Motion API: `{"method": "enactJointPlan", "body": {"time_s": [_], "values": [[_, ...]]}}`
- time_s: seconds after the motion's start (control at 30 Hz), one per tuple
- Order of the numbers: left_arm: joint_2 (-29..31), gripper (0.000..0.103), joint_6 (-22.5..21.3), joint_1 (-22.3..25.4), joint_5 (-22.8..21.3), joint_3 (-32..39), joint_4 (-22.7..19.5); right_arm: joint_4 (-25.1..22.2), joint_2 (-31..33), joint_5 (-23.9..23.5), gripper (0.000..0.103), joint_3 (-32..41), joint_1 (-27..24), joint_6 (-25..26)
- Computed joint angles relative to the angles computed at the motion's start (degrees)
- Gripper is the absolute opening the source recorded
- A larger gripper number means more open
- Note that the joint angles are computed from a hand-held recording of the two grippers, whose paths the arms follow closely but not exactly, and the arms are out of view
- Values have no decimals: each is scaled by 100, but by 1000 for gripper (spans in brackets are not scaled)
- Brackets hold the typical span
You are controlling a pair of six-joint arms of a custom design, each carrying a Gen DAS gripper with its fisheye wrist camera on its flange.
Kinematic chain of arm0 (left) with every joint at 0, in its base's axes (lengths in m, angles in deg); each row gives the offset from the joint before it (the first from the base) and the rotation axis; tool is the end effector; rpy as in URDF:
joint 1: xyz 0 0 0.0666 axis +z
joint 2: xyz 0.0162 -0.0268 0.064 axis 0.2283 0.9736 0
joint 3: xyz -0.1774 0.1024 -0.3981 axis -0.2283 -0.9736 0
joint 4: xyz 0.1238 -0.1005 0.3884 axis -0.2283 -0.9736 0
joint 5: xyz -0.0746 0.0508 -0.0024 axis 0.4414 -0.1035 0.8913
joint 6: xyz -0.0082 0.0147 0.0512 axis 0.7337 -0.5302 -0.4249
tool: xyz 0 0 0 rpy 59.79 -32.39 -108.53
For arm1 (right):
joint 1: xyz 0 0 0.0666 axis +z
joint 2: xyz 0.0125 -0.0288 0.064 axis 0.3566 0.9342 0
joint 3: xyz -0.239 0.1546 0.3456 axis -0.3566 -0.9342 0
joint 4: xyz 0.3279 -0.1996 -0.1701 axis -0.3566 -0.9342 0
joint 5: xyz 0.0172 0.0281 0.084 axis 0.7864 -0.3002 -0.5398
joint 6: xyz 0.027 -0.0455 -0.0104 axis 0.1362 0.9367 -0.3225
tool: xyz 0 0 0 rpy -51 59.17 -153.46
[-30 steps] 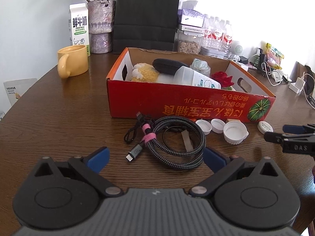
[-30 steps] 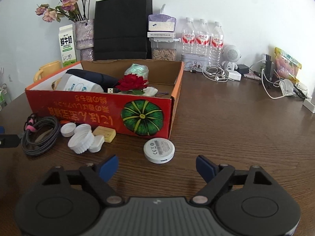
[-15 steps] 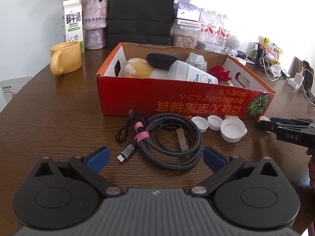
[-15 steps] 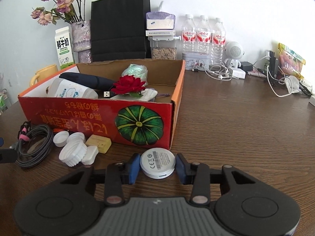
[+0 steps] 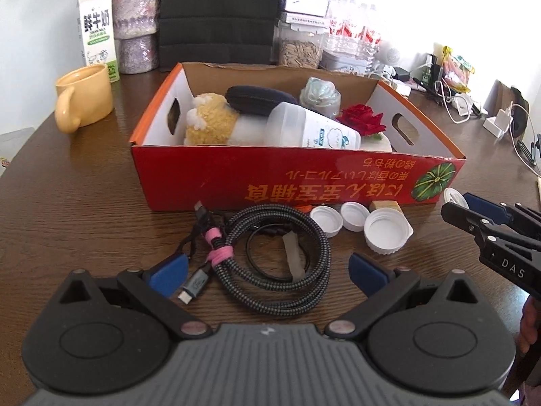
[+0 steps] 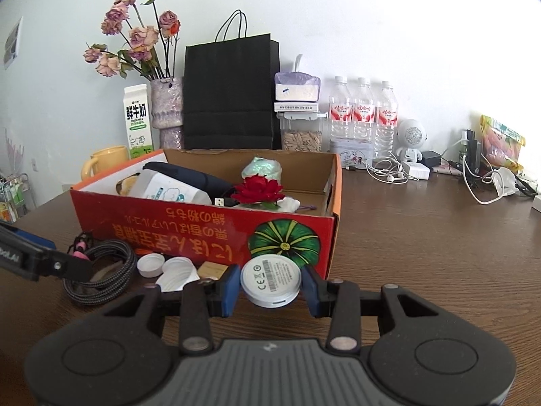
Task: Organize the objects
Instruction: 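Grasp the white round container with the right gripper while the left gripper grasps the braided cable, then carry the container and braided cable into the box and open both grippers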
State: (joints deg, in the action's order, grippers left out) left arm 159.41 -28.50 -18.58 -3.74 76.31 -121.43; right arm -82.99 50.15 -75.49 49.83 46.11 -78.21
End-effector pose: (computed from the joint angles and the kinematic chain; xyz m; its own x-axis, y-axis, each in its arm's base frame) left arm 0.4618 -0.2693 0.3931 -0.6955 -0.1890 -0.6932 -0.1686 0.9808 -0.0983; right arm 0.5260 0.2527 0.3455 -0.3783 -0.2145 -0.9005 -0.5482 0.8358 0.0312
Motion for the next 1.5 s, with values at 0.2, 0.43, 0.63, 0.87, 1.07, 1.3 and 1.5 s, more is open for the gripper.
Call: {"method": "enactJointPlan", "body": {"time_s": [0.2,0.43,0.63,0.87,1.07,1.3,1.5], "values": [[271,103,2,67,136,360,-477,127,-23,-89,38,-58,-41,-114],[602,103,86,137,153,759,-1016,159,-26,-176,38,-68,-68,-175],[774,103,121,151,70,898,-1195,184,-26,-248,38,-75,-88,-218],[731,103,134,85,-145,728,-921,171,-18,-282,38,-61,-92,-243],[652,103,95,-2,-316,547,-648,136,-10,-284,38,-46,-92,-280],[497,93,223,-131,-546,290,-290,126,-11,-260,38,-44,-94,-309],[359,93,316,-213,-694,129,-165,113,-14,-234,38,-42,-93,-305]]}}
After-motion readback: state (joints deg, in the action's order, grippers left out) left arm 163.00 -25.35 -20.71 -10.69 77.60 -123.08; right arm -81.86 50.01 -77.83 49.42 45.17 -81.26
